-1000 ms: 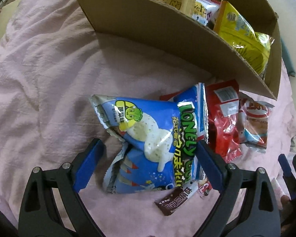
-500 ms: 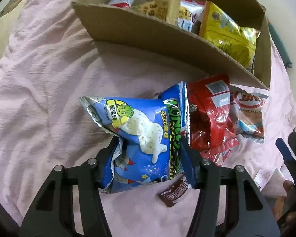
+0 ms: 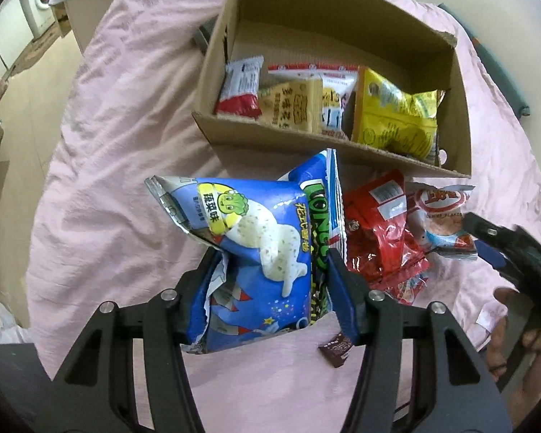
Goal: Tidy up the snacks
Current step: 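Grasp the blue Lonely God bag with the left gripper while the right grasps the white-red shrimp bag, then carry both bags into the box and open both grippers to release them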
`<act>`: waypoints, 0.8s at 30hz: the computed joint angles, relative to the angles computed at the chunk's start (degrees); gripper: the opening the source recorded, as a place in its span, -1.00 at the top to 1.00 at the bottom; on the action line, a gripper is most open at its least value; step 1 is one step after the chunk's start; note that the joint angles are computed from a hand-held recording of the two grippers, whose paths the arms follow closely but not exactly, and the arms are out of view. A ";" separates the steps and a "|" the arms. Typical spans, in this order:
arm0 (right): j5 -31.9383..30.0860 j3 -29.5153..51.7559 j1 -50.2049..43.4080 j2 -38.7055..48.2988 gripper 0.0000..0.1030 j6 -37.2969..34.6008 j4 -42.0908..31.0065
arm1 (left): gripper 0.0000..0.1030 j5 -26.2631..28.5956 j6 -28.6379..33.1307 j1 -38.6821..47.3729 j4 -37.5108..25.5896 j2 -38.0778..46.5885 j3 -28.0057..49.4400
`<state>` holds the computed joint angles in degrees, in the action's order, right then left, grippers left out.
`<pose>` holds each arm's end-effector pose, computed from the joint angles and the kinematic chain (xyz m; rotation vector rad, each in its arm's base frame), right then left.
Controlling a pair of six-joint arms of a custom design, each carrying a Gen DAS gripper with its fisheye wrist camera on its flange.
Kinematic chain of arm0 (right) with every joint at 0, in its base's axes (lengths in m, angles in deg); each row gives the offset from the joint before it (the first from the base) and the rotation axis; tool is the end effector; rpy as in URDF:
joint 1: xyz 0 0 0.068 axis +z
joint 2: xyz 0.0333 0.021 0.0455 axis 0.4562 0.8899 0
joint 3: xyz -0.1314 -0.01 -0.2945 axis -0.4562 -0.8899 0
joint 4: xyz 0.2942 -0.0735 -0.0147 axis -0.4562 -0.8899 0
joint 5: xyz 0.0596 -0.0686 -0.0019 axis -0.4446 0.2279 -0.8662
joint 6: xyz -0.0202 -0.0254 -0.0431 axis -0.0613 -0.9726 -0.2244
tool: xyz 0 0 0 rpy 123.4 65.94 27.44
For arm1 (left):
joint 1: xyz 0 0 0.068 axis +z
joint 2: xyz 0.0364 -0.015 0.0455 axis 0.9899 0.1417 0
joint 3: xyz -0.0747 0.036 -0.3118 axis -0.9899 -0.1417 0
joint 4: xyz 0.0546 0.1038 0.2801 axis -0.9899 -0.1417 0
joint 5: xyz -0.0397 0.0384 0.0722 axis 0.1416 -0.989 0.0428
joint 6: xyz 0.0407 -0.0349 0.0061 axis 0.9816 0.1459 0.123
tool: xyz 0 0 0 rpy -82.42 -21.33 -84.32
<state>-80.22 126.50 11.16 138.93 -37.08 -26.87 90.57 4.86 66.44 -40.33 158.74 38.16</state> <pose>0.2285 -0.0547 0.2303 0.5586 2.6863 0.3837 0.2683 -0.0789 0.2585 0.0659 2.7943 -0.3160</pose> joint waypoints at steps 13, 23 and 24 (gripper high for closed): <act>-7.52 -0.13 -4.70 8.70 -0.16 0.29 1.09 | -0.04 2.31 1.33 3.40 1.57 0.25 -1.80; -10.77 -1.24 -11.93 0.22 0.38 -6.09 -3.24 | -0.04 0.46 0.11 2.10 2.22 -0.91 -2.05; -11.22 -1.22 -13.39 -0.51 0.41 -6.86 -4.09 | -0.04 0.15 0.09 2.00 2.31 -1.01 -2.09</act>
<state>-91.43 125.29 -2.23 138.42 -43.94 -30.95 90.72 4.95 68.44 -38.02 157.73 36.07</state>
